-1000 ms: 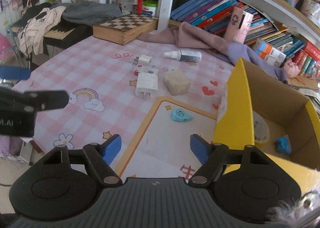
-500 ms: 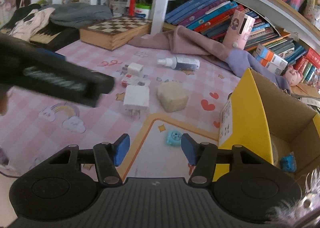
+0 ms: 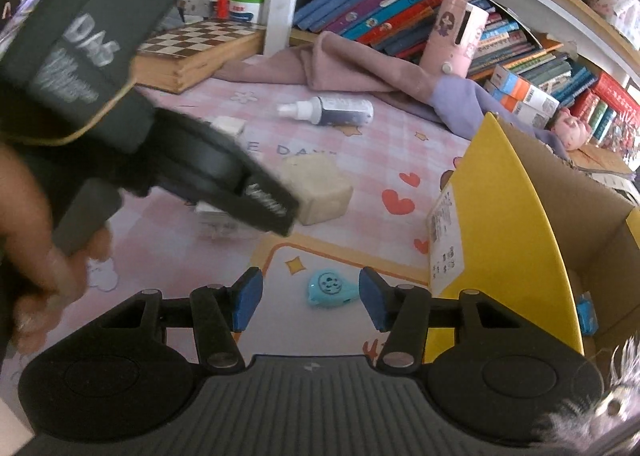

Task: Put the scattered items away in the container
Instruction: 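Grasp the white charger plug with the left tool while the right tool grasps the blue clip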

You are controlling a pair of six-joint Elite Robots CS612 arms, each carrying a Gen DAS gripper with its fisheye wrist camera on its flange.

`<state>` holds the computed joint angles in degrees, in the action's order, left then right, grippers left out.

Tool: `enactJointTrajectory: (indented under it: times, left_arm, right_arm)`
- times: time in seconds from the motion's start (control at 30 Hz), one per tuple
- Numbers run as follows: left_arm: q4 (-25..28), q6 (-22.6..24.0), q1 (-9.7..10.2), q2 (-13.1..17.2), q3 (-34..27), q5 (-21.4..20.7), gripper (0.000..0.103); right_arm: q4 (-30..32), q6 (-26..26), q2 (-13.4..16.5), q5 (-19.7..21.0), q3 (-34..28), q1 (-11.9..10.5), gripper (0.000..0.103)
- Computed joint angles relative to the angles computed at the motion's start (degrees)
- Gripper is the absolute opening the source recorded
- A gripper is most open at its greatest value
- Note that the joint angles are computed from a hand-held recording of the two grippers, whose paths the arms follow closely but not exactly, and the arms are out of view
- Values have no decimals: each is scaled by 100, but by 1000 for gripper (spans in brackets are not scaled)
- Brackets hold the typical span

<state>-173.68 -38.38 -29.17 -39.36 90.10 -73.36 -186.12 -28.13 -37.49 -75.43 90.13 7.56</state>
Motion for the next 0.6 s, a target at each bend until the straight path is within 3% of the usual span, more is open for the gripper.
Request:
enactJointTrajectory:
  times: [0.3,0.43,0.53,0.6]
  left_arm:
    - [-611,-278,-106,-486,865,564,42]
    - [-689,-692,-188,-678,1237,707,42]
    - [-594,-974,-241,-731,1372,807,42]
    - [-597,-1096,-267,-756,1461,803,42]
  right_arm:
    - [533,1132,120,-75,-363,-15,51]
    - [1036,1672,135,-135,-515,-32,51]
    - [1136,1715,135,-192,-532,-21,49]
    - [1177,1672,132,-187,-545,-11,41]
